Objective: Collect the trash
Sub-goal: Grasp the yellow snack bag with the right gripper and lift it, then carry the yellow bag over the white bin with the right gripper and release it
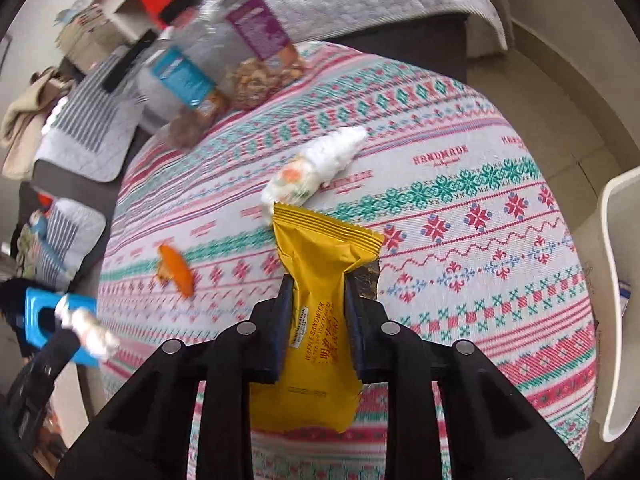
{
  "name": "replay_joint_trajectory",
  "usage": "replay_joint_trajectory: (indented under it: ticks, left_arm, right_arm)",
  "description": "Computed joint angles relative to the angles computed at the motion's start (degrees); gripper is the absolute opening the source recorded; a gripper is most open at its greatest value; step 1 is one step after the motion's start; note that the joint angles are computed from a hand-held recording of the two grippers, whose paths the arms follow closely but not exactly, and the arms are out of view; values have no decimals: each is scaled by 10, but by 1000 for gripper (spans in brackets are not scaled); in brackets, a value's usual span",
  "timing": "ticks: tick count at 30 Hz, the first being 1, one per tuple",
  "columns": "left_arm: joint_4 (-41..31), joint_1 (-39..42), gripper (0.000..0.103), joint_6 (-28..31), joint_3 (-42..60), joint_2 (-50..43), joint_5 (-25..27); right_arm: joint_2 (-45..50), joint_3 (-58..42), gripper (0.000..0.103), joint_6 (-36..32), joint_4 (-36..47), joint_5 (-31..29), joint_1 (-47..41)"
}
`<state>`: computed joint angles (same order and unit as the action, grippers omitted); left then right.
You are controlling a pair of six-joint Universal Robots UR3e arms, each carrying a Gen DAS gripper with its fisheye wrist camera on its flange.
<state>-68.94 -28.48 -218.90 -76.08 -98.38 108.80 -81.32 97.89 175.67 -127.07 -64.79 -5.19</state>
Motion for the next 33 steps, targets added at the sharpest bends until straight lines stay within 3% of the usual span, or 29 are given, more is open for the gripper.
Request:
replay_joint_trajectory:
  ticks: [18,33]
  left_arm:
    - [-24,-69,14,-37,101,-55,50]
    - [-83,-136,14,-45,340,-212,76]
  right_arm:
    - [-220,74,18,-170,46,75,-102]
    - [-306,82,18,-273,121,144,-275]
